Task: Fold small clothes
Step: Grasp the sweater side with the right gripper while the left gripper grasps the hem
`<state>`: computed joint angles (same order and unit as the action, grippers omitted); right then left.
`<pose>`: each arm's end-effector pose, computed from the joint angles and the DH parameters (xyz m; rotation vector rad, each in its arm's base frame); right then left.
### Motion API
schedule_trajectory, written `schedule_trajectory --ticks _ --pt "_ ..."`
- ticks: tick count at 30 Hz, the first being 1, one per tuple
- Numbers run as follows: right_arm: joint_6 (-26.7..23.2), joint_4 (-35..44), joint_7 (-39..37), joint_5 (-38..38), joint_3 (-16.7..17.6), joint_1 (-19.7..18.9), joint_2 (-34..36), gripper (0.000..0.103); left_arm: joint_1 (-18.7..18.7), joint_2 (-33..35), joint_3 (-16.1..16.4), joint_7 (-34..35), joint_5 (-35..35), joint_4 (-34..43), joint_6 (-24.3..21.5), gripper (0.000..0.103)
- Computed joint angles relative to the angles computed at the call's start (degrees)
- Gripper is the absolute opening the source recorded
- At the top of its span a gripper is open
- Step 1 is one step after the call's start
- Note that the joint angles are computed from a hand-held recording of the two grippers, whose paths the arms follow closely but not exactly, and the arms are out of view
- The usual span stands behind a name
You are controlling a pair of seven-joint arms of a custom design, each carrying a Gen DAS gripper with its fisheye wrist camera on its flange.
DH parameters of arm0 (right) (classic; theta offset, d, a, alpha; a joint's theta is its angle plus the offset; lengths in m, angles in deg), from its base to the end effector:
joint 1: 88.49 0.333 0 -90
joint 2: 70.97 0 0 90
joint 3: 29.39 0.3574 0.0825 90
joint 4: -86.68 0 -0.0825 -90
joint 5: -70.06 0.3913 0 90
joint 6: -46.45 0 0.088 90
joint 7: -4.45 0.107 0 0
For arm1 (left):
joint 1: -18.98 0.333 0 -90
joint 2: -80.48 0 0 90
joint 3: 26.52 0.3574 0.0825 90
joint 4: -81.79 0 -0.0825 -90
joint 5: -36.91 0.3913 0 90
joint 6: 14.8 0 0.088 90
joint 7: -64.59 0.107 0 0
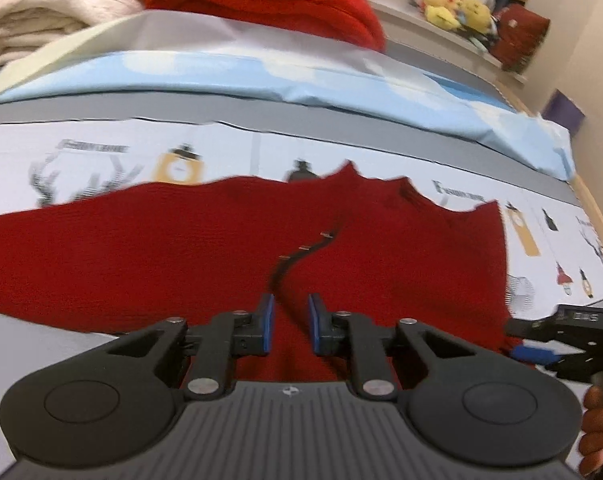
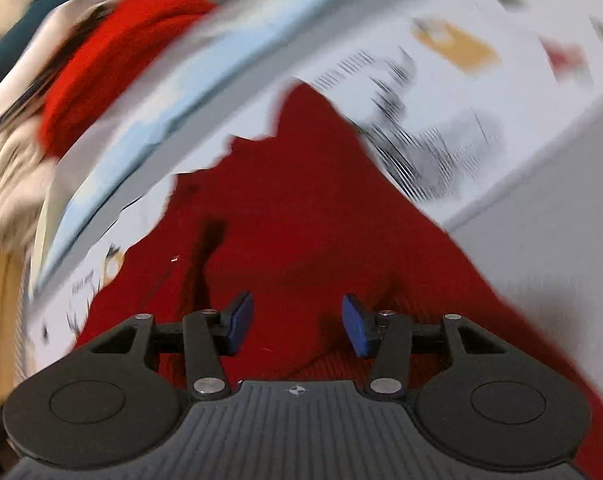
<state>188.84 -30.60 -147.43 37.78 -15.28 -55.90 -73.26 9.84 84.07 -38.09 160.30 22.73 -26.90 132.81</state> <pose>0.3981 0.4287 0.5470 -0.8518 2.3510 -0.1016 0.5931 -0.2163 0.5764 -1.6719 2.2425 -0.8856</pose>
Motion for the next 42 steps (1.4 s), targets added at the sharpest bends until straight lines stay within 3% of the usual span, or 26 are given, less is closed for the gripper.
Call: schedule_trajectory --ticks 3,5,9,13,15,17,18,20,23,27,30,34,38,42 --pt "1.1 -2.2 5.5 1.0 -0.1 -0.1 0.4 0.051 -1.3 2.4 -1.2 -0.4 0.3 1.6 -0.4 0.023" --pt "1.1 -2.8 7.0 2.7 -0.4 -0.2 0.8 0.052 -2.2 3.9 -1.8 -0.1 1.0 2.2 0.0 0.035" --pt "7.4 -4.5 11.0 3.3 -1.6 -0.8 2.1 0.051 -4.2 6.8 -2.1 -1.3 5.7 3.2 0.4 0.049" --pt "5.6 -3.8 10.6 4.7 -2.0 -0.7 2.7 0.051 -7.0 9.6 -0.5 -5.8 16.6 4.9 -1.4 0.048" --pt "5.5 -4.0 10.6 5.2 -2.2 -0.7 2.4 0.049 -7.8 10.2 0.4 -7.9 21.5 5.3 -1.3 0.037" --pt "6.1 -4.3 11.3 5.2 -2.4 -0.9 2.5 0.047 -6.9 9.9 0.3 -8.4 21.6 5.2 -0.1 0.026" --pt "6.6 -4.5 11.8 5.3 -2.4 -0.9 2.5 0.045 -6.8 9.7 0.8 -9.9 22.5 5.1 1.2 0.026" --pt "6.8 -5.1 13.0 5.4 -2.5 -1.1 2.2 0.031 -6.4 9.1 2.2 -14.1 24.6 5.3 1.6 0.026" --pt "6.9 -6.3 15.8 5.2 -2.5 -1.5 1.3 0.021 -4.1 9.1 2.4 -19.2 21.1 6.8 -1.8 0.028" --pt "6.7 -7.2 18.9 4.1 -2.0 -2.2 0.3 0.019 -1.9 9.8 4.3 -29.9 20.8 9.4 -7.6 0.027" --pt "6.2 -7.4 18.7 3.8 -1.6 -2.4 -0.2 0.02 3.4 10.6 1.9 -26.7 7.7 10.4 -9.6 0.029" --pt "6.6 -7.2 16.8 4.9 -1.5 -2.6 0.3 0.02 5.4 11.9 1.1 -24.3 1.4 11.6 -12.6 0.03" --pt "6.0 -6.5 15.3 6.0 -1.6 -2.5 0.7 0.021 5.6 12.7 1.7 -26.4 0.6 12.7 -15.5 0.033" --pt "5.7 -6.1 15.3 6.5 -1.7 -2.3 1.0 0.021 3.6 12.3 3.9 -33.6 8.4 12.5 -12.5 0.047"
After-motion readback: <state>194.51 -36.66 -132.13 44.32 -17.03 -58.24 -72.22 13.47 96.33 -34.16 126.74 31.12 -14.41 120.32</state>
